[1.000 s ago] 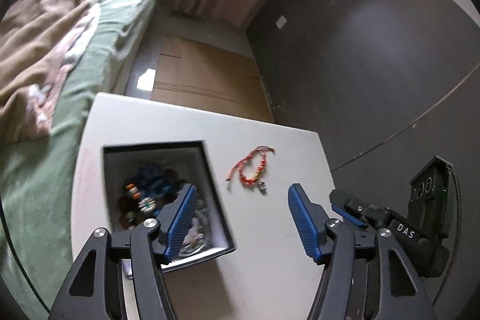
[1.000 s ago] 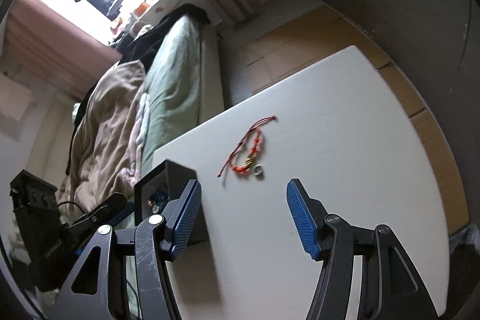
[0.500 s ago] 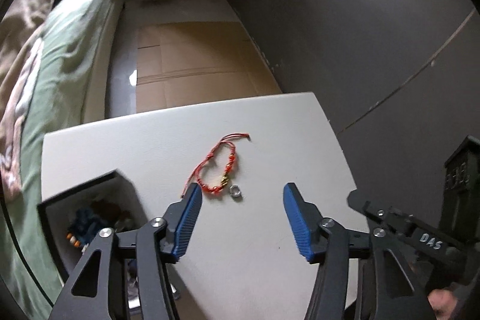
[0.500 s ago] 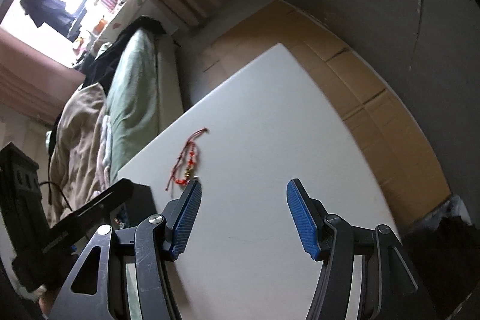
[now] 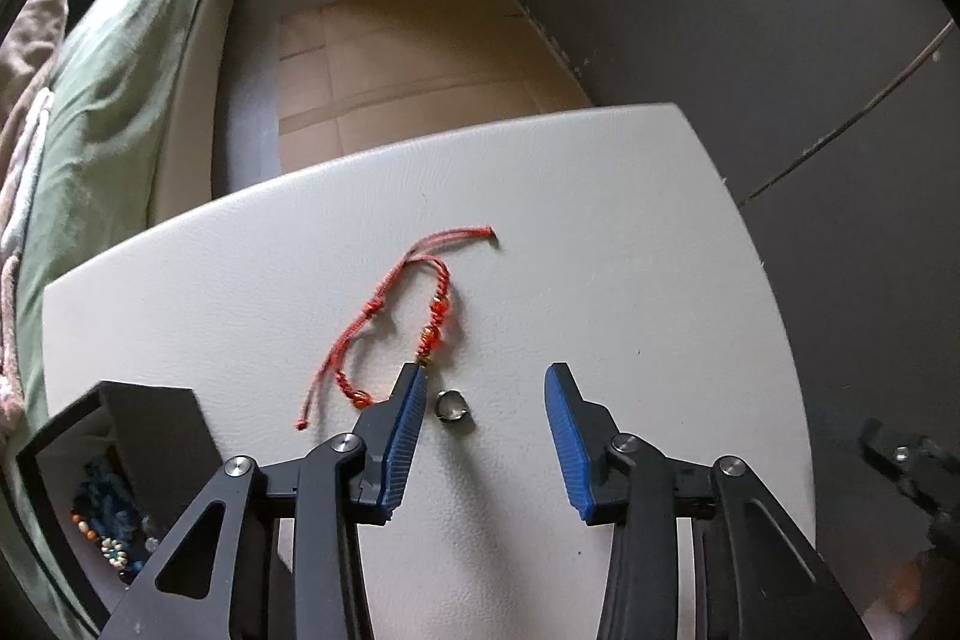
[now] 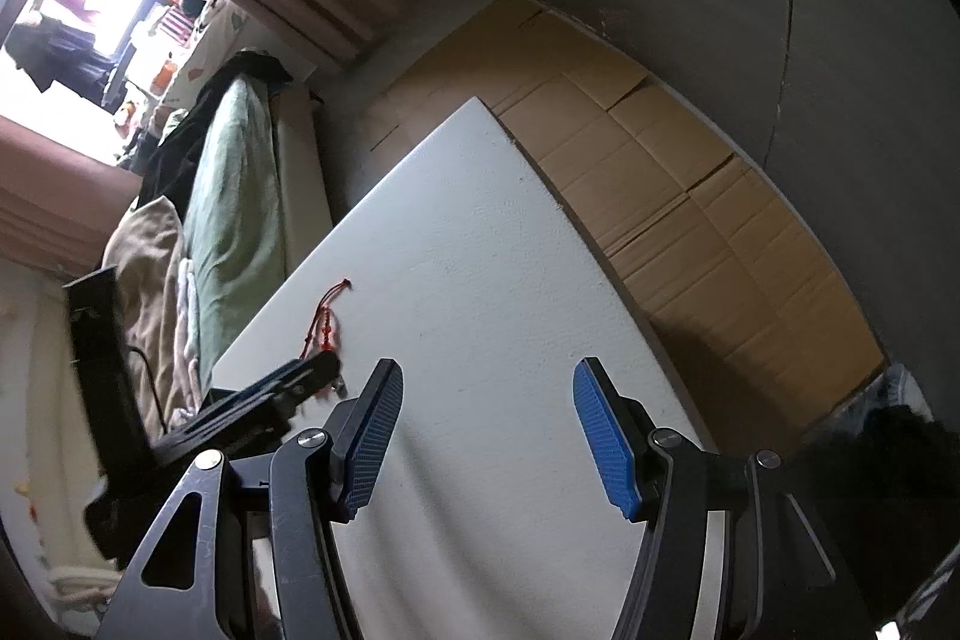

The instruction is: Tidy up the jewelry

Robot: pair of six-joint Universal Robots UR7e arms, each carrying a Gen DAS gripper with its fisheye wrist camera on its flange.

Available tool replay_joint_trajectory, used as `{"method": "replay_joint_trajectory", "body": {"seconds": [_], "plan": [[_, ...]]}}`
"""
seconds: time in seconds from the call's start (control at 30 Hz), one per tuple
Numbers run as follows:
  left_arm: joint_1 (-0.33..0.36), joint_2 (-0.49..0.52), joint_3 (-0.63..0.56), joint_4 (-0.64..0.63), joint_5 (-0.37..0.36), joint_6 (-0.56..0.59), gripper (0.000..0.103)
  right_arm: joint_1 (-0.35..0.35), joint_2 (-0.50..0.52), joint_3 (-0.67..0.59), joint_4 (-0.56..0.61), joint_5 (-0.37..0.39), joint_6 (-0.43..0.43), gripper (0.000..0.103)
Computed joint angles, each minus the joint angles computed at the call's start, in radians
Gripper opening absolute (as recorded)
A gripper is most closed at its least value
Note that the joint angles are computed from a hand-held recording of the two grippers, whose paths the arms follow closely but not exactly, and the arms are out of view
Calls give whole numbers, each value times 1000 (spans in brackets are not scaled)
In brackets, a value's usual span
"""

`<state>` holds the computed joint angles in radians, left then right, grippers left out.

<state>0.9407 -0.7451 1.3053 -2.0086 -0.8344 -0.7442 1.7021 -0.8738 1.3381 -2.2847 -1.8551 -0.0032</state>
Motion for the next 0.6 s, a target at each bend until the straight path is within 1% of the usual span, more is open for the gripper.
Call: {"method": "replay_joint_trajectory", "body": {"seconds": [0.1,0.17,0.2,0.23,0.27,0.3,0.33,0.43,0.6], "plan": [[-4,14,-15,26,22,15,41,1,-1,1,-3,2,3,60],[-6,20,-24,50,32,6,36,1,0,1,-5,5,7,60],[-8,22,-28,63,38,2,24,0,-1,3,-5,8,10,60],[-6,26,-34,78,35,-4,17,-1,0,0,-2,9,9,60],[-9,27,-30,75,52,-1,13,-1,0,0,-2,8,8,60],[-10,28,-31,86,62,-6,5,-1,0,-1,-1,6,4,60],[-9,27,-31,86,61,-6,1,-1,-1,-1,3,6,3,60],[-7,15,-10,51,39,11,0,0,0,-3,8,10,9,60],[-21,-21,41,-13,39,38,0,2,2,-2,0,0,19,60]]}}
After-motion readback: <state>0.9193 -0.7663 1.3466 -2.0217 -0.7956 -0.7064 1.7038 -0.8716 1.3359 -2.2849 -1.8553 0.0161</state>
